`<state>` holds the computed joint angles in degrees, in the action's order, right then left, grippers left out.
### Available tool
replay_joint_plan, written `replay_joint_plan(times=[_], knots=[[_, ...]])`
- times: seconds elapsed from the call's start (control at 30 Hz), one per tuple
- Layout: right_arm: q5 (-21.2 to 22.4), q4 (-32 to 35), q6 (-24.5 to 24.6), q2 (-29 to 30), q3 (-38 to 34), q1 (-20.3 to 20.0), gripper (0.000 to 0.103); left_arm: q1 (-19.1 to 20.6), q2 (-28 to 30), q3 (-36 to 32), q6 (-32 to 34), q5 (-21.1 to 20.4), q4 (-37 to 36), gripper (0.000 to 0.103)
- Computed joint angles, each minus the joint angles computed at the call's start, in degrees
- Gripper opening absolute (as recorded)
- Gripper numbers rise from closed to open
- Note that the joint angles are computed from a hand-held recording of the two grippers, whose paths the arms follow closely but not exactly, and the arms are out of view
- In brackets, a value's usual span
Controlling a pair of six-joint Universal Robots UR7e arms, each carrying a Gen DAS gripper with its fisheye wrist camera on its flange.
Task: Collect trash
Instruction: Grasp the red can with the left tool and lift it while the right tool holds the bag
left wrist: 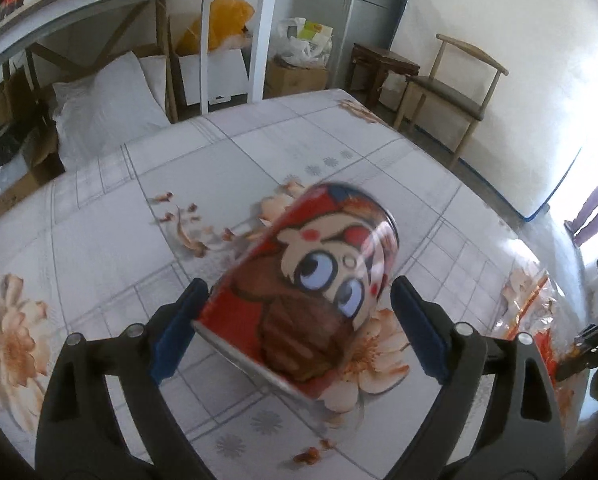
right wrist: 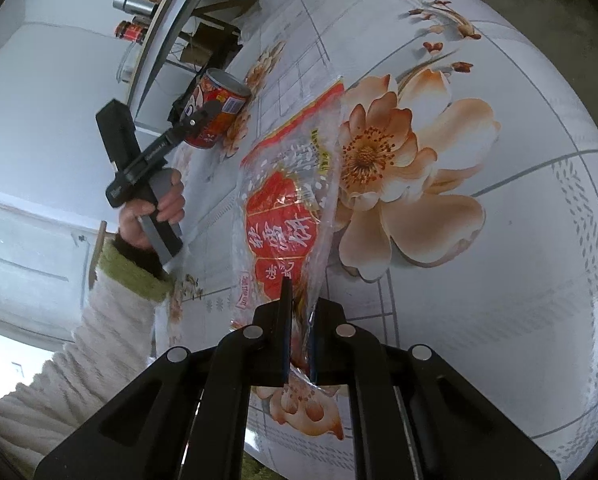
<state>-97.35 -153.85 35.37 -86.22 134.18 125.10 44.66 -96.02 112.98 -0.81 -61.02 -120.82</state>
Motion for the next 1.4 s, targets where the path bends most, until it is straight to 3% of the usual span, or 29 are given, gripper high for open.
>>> replay_joint_plan(times=[0.17,0.3,0.43,0.67,0.87,1.0,1.2,1.4], knots=[[0.6,-1.0,0.0,-0.2,0.5,-0.4,0.006,-1.8,-2.6,1.8,-2.5,0.6,1.7,0.071],[0.1,-1.0,-0.3,-0.3,0.6,-0.2,0.006,-7.6,-7.5,4.2,-7.4,4.1,7.2,0.069],[-0.6,-1.9,-0.6,-0.2,1.0,0.3,0.006,-16.2,-14.0,5.5,-17.4,8.6,15.6,0.066],[-0.9,-3.2,0.0,-0.6,2.0,0.8,0.006,-29.1,-23.0,6.8,-39.2,10.9,32.8,0.063],[-2.1,-0.9,1.4,-2.1,2.2,2.1,0.007,-41.0,-27.4,8.9,-55.8,14.0,46.3,0.063],[0.9,-2.6,2.5,-4.0,4.3,0.5,0.008,-48.1,-26.8,10.8,-63.1,16.2,54.9,0.063],[5.7,-8.3,5.0,-6.0,7.7,-3.1,0.012,-49.6,-27.8,12.6,-69.6,15.6,54.6,0.063],[9.5,-15.2,6.3,-6.2,10.6,-5.9,0.014,-49.1,-29.0,13.0,-69.8,15.9,52.7,0.063]])
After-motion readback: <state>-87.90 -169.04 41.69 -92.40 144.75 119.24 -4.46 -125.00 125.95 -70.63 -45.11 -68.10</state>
